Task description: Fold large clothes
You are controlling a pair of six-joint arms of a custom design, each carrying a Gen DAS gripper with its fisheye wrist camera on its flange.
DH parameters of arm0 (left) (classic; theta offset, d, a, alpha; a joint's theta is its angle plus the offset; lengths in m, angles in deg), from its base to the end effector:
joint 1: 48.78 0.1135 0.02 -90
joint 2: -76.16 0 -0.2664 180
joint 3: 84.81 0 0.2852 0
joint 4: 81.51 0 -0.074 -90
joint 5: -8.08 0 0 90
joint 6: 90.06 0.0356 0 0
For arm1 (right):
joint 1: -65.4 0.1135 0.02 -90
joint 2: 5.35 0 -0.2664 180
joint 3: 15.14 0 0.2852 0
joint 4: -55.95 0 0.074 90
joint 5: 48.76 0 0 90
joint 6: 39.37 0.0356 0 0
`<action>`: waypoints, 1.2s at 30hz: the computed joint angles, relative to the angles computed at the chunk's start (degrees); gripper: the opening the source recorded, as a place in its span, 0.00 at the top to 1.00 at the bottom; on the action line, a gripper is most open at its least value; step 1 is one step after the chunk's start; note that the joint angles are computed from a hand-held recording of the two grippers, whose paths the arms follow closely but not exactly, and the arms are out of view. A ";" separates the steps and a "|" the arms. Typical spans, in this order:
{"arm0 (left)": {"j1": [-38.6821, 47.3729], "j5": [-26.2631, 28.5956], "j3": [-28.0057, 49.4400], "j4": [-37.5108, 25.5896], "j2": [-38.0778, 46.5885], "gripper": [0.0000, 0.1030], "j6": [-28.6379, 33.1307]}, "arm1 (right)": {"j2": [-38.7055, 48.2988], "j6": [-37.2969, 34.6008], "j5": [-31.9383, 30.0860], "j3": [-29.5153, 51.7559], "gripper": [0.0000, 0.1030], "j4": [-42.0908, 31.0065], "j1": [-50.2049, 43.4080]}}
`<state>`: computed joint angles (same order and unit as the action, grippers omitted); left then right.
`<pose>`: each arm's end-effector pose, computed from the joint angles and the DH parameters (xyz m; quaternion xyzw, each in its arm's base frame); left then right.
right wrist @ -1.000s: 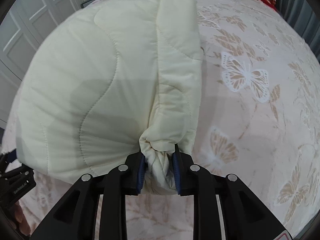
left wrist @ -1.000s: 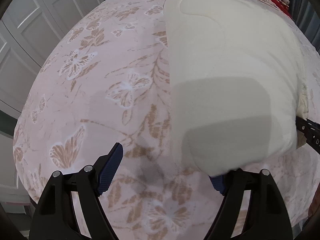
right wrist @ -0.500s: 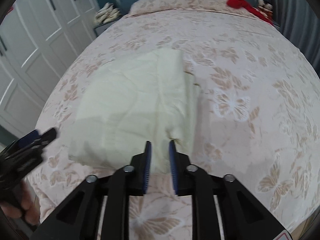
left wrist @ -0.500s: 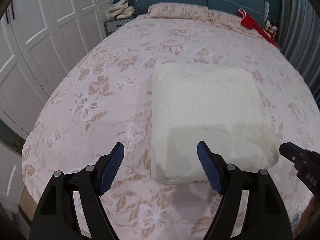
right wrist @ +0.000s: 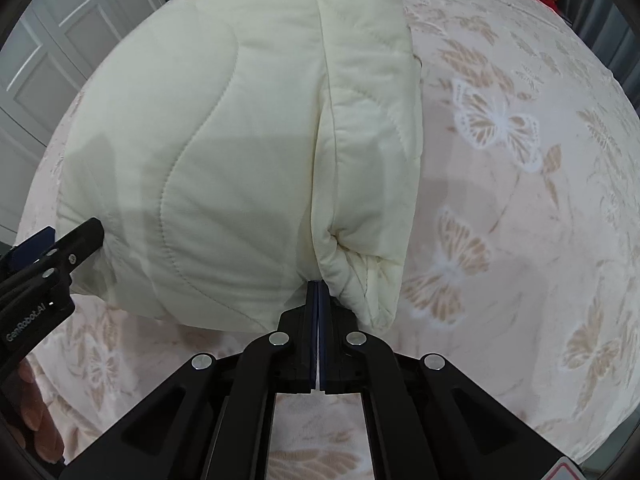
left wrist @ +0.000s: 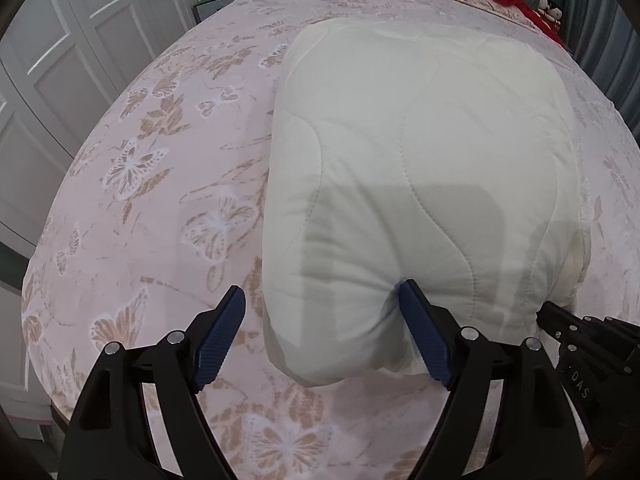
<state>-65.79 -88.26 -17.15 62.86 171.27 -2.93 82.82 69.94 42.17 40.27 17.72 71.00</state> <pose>0.3323 -0.0976 0.1498 0.1067 0.9652 0.0129 0.2382 0.2857 0.0274 0.1218 0.1190 0.9790 0.0278 0.1630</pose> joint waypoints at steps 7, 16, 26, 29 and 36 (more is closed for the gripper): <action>-0.53 -1.24 -0.82 0.13 -1.47 0.22 -0.66 | -1.56 1.56 -0.04 0.40 1.00 -0.92 0.55; -1.13 -1.10 -9.59 -3.03 -17.75 0.22 -1.89 | -28.13 4.19 1.99 -7.01 0.89 -9.22 2.10; -4.09 -2.71 -22.28 -8.02 -41.57 0.12 -3.76 | -53.53 15.59 17.11 -14.39 0.51 -21.42 21.00; -6.50 -4.42 -24.61 -10.22 -47.26 0.11 -4.84 | -56.38 22.50 22.45 -14.94 0.48 -25.69 29.32; -12.38 -9.22 -26.92 -16.67 -56.31 0.10 -7.50 | -58.78 37.17 31.71 -14.73 0.47 -34.46 44.23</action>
<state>-78.18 -97.48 -44.07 46.19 114.95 -10.43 24.04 107.11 73.88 25.54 -16.74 115.24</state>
